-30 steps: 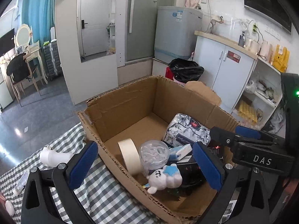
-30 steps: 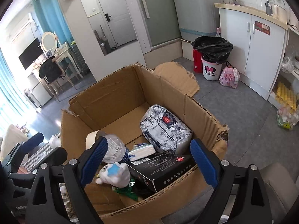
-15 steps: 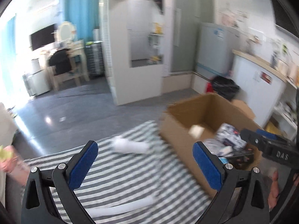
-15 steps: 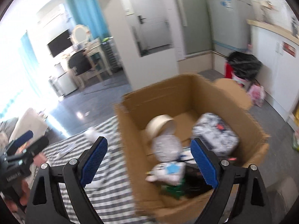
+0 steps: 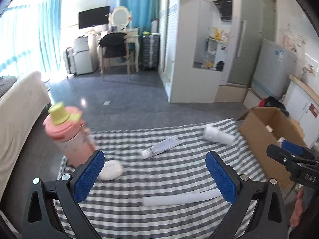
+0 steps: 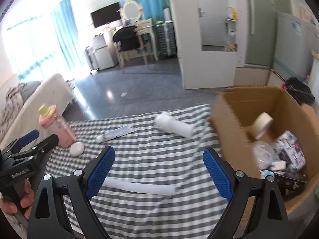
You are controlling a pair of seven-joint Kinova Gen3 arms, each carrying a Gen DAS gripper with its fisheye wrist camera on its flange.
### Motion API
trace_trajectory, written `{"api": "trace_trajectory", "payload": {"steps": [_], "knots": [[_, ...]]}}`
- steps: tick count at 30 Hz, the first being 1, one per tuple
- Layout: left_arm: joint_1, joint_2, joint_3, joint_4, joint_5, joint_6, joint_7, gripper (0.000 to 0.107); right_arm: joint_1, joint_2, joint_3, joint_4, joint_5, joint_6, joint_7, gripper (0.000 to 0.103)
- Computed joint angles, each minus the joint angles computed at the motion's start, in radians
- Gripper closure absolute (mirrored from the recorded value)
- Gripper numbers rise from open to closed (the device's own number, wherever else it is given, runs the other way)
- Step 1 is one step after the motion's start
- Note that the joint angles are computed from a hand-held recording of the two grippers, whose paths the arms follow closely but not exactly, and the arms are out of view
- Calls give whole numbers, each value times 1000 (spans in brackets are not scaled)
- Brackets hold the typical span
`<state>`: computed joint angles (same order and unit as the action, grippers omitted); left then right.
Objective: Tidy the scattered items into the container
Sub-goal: 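Withdraw both tools from the box back over the table, then grasp the white earbud case with the left tool while the right tool grasps the white plastic bottle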
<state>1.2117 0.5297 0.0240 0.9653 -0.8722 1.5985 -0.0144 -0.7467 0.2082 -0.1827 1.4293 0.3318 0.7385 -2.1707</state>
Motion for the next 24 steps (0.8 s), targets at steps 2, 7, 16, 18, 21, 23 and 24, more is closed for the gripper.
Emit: {"api": "trace_trajectory", "payload": {"steps": [2, 7, 16, 18, 21, 23, 24], "knots": [[-6, -36, 2, 82, 12, -27, 49, 4, -27, 31, -3, -30, 26, 16, -2, 12], [-55, -110, 46, 266, 10, -100, 157, 4, -67, 118, 5, -127, 16, 81, 40, 12], [-161, -146, 103, 447, 32, -167, 256, 4, -105, 235, 57, -266, -8, 174, 104, 12], [-182, -153, 110, 483, 42, -186, 274, 4, -102, 261, 69, -297, -15, 190, 110, 12], [-205, -168, 123, 538, 45, -230, 298, 4, -94, 297, 85, -340, -27, 205, 118, 12], [-221, -177, 133, 571, 47, -271, 303, 4, -91, 323, 97, -373, -30, 218, 123, 12], [-232, -181, 136, 585, 51, -293, 303, 4, -90, 333, 100, -386, -34, 224, 127, 12]]}}
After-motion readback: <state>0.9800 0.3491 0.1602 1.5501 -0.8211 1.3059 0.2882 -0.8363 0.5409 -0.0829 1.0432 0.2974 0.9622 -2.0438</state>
